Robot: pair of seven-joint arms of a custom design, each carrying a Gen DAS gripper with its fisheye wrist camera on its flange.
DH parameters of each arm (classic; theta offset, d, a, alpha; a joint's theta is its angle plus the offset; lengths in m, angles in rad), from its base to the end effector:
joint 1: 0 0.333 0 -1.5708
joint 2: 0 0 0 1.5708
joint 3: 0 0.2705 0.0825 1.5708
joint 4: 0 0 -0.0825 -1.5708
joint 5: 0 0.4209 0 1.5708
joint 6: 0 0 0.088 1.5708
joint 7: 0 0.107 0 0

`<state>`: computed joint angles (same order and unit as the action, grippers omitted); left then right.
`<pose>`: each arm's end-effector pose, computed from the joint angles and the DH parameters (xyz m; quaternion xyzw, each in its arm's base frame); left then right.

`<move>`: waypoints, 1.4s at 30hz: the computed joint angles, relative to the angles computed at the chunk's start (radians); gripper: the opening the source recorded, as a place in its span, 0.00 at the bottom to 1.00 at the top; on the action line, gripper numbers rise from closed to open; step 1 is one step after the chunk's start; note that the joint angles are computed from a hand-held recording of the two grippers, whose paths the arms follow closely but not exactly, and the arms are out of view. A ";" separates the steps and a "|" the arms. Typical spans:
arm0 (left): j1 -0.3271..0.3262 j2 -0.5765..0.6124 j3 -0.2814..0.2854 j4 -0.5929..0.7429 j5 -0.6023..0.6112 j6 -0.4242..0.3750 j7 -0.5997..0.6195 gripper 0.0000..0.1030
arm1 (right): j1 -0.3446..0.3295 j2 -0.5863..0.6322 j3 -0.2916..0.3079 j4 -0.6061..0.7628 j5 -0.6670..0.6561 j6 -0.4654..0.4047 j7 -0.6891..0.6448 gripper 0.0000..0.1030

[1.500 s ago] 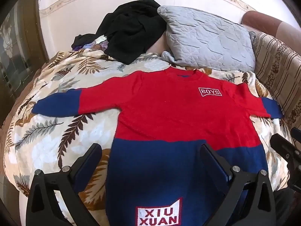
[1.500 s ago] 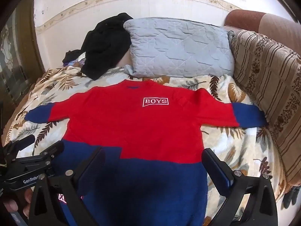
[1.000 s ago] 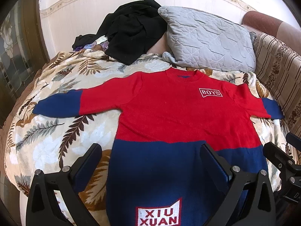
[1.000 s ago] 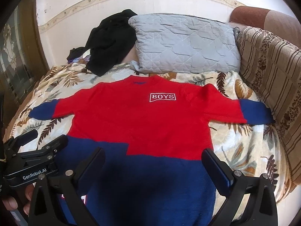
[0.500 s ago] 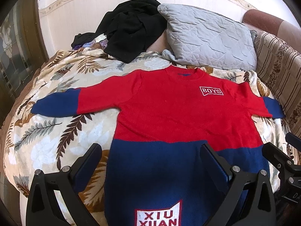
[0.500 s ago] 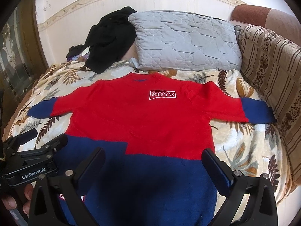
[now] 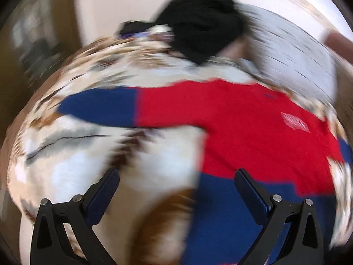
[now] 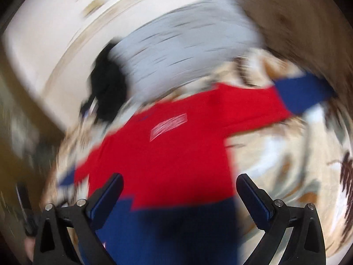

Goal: Fold small clothes
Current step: 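Grasp the blue sleeve cuff with the right tool and fold it across the sweater body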

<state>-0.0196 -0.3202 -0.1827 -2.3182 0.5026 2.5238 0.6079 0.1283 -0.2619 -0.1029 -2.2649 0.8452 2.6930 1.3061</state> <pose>0.5280 -0.1157 0.4638 -0.7918 0.5154 -0.1946 0.2638 0.5585 -0.0123 0.4762 -0.5121 0.7437 -0.0508 0.4266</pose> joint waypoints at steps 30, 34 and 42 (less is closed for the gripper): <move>0.098 0.127 0.050 -0.002 0.232 -0.046 -0.277 1.00 | -0.012 0.512 0.239 0.696 -0.190 -0.025 -0.227 0.65; 0.091 0.121 0.056 0.000 0.196 -0.052 -0.229 1.00 | 0.027 0.613 0.192 0.739 -0.248 -0.164 -0.045 0.94; -0.005 0.078 0.083 0.023 -0.093 0.166 0.045 0.99 | -0.047 0.326 0.171 0.390 0.190 -0.011 -0.314 0.95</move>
